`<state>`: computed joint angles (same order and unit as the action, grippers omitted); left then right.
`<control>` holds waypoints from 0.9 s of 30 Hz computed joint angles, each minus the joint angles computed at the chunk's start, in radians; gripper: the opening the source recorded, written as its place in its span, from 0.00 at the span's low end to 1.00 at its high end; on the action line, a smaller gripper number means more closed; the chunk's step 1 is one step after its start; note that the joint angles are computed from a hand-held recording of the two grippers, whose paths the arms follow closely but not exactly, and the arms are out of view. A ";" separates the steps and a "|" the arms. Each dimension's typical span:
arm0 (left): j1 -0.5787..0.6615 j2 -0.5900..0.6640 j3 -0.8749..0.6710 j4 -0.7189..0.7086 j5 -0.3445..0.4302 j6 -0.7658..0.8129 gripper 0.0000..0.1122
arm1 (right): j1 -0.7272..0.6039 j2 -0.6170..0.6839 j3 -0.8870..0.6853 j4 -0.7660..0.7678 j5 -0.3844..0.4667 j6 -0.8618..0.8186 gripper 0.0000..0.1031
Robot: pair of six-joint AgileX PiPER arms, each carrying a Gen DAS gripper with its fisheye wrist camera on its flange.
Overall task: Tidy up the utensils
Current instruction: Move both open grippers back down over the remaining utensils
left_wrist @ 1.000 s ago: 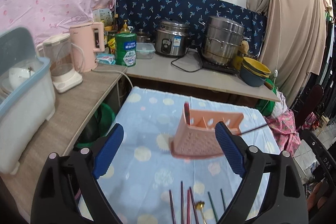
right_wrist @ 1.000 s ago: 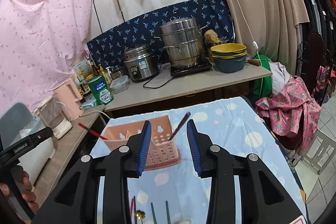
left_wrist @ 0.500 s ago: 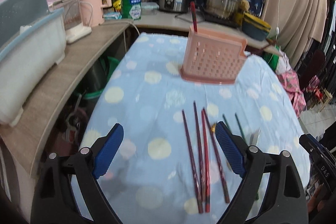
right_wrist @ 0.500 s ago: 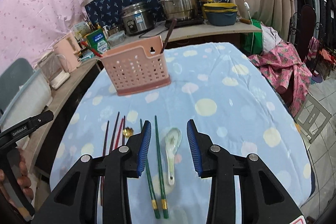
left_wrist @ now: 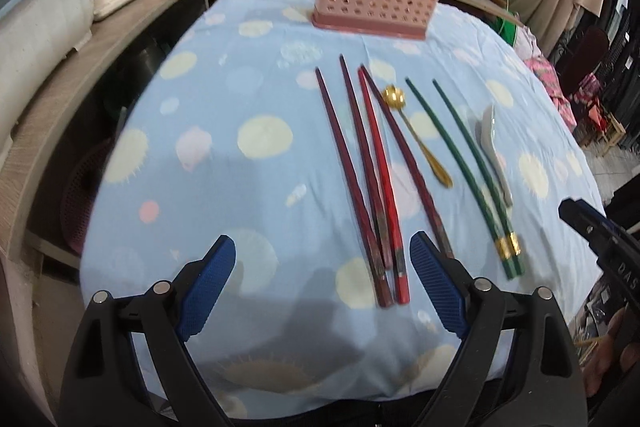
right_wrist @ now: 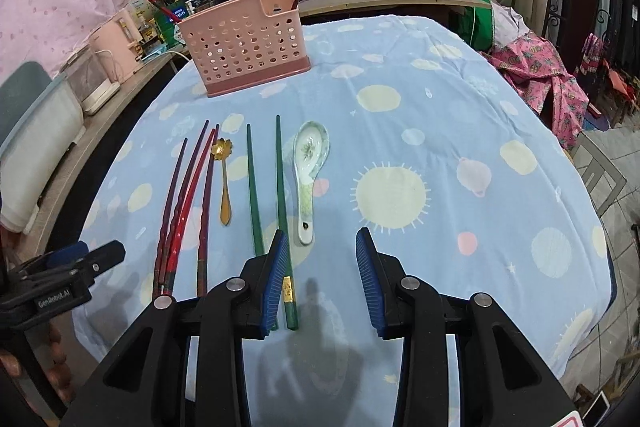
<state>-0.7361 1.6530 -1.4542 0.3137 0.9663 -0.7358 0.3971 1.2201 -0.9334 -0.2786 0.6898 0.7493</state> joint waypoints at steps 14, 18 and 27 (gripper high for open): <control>0.016 0.056 0.024 -0.047 -0.009 0.032 0.70 | 0.013 0.021 0.020 0.016 -0.017 0.007 0.34; 0.010 0.055 0.029 -0.036 -0.011 0.031 0.70 | 0.012 0.031 0.016 0.025 -0.018 -0.003 0.34; 0.023 0.045 0.034 -0.035 -0.002 0.028 0.58 | -0.002 0.054 0.011 0.047 -0.026 -0.029 0.34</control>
<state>-0.7129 1.6982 -1.4197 0.2783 0.9641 -0.7078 0.3946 1.2737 -0.9225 -0.2311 0.6636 0.7202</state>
